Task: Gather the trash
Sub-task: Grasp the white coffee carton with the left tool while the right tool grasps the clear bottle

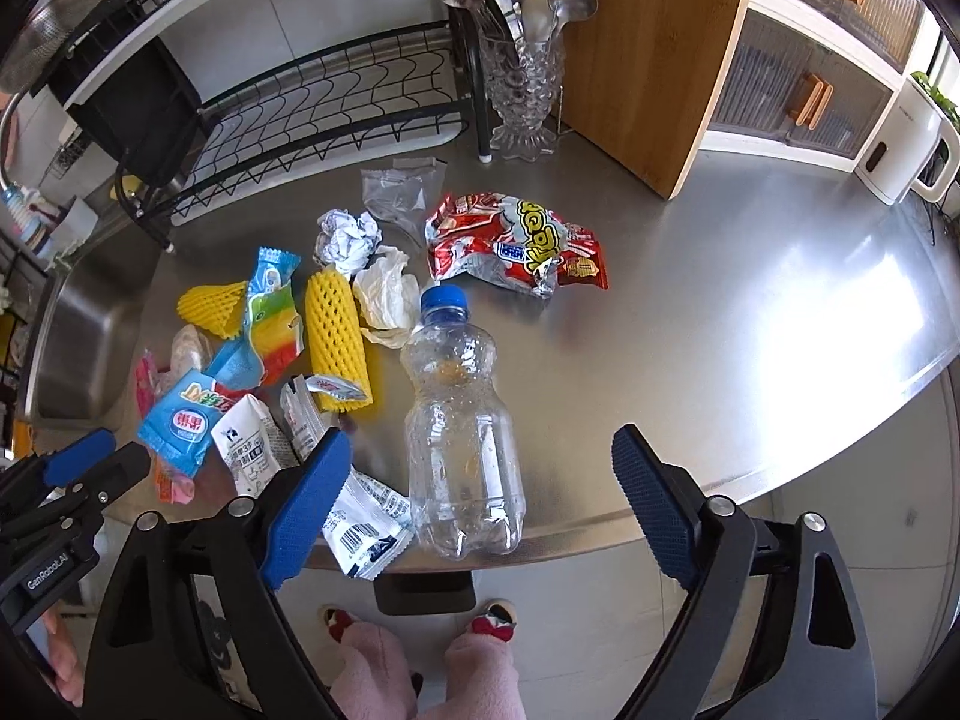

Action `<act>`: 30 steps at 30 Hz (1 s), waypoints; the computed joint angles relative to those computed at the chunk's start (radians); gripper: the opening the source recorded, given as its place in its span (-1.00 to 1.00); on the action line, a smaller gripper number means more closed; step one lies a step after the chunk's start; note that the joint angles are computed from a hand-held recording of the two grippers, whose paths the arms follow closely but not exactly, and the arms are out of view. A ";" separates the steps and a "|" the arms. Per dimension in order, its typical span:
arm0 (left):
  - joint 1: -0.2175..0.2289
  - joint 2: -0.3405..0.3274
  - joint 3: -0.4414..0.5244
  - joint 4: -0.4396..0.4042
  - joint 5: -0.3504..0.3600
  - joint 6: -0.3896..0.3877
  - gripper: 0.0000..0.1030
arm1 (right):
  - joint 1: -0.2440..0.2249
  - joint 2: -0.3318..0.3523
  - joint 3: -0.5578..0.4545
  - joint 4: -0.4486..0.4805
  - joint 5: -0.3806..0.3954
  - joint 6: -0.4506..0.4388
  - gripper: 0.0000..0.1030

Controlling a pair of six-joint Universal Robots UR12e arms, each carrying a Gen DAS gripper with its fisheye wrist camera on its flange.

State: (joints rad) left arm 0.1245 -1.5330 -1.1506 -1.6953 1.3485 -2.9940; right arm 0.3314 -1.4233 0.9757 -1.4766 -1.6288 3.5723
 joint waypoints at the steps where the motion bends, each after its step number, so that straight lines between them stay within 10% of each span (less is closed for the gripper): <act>1: -0.001 -0.005 0.002 -0.019 -0.013 0.002 -0.19 | -0.005 0.003 0.001 0.012 0.016 -0.004 0.40; 16: -0.031 -0.057 -0.002 -0.109 -0.016 -0.084 -0.45 | -0.027 0.019 0.029 0.041 0.089 -0.068 0.14; 30: -0.053 -0.079 -0.018 -0.084 0.054 -0.156 0.03 | -0.039 0.031 0.034 0.034 0.110 -0.116 0.15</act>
State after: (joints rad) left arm 0.0714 -1.6121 -1.1689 -1.7791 1.4029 -3.1499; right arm 0.2924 -1.3925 1.0093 -1.4421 -1.5189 3.4566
